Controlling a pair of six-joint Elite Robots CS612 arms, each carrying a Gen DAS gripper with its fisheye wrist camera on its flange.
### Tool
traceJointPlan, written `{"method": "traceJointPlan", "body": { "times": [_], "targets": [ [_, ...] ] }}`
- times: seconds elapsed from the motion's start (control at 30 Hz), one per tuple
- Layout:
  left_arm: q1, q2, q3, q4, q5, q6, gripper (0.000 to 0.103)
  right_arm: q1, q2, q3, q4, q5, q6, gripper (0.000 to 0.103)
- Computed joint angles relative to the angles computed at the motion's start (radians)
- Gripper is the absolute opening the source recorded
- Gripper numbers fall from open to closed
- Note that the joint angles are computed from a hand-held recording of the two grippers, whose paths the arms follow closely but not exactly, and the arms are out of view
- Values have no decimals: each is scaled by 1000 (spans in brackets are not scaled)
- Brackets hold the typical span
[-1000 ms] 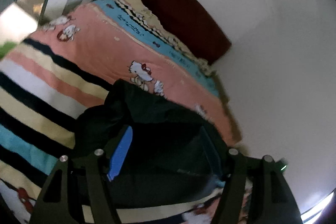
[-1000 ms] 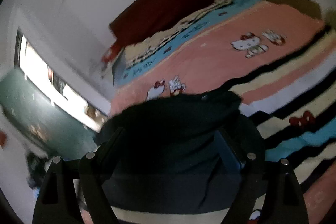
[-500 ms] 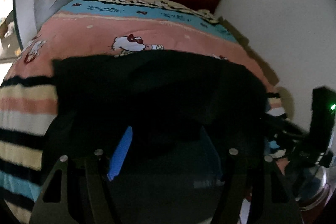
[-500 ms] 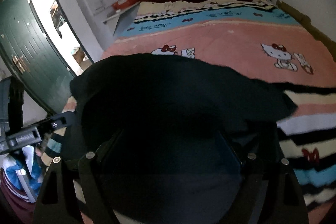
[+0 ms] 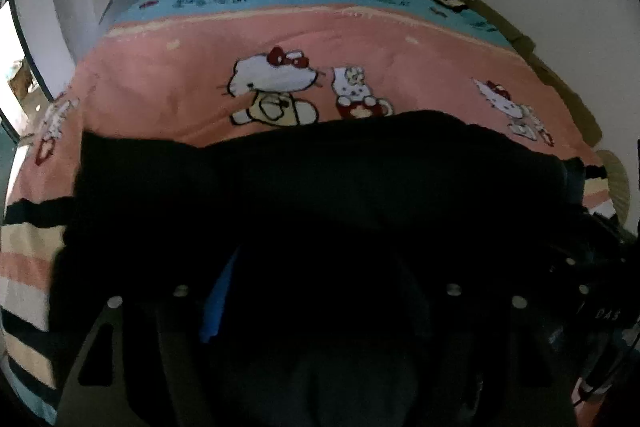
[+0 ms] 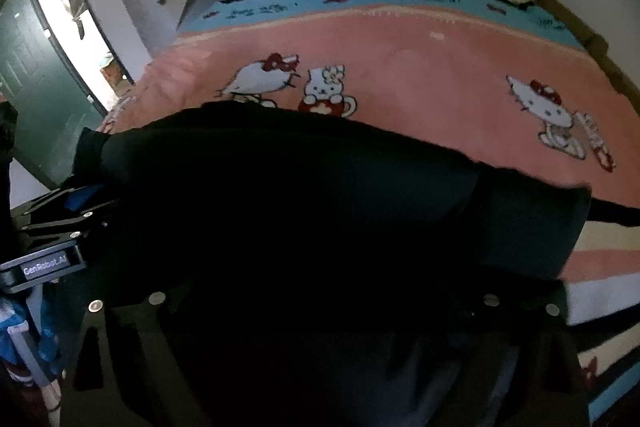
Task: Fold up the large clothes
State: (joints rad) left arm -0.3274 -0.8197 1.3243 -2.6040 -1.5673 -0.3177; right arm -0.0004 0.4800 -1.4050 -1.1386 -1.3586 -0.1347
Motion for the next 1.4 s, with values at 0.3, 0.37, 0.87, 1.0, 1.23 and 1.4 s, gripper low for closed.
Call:
{"method": "traceJointPlan", "body": {
  "times": [0.3,0.37,0.87,1.0,1.23,1.4],
  "targets": [
    [-11,57,-51,9,57,15,74,-3,20,50,-60,2,44,95],
    [-13,52,-47,23,63,14,74,-3,21,47,-58,2,48,95],
    [-18,-44,128,-113,306,-43,74,-51,64,-84,-31,-68,64,94],
    [-25,-31,144,-178,322,-38,74,-74,91,-88,-24,26,119,95],
    [-35,-26,187,-298,355,-52,74,-91,126,-107,-69,104,148,97],
    [-46,-20,200,-350,383,-45,74,-102,156,-131,-112,147,166,98]
  ]
}}
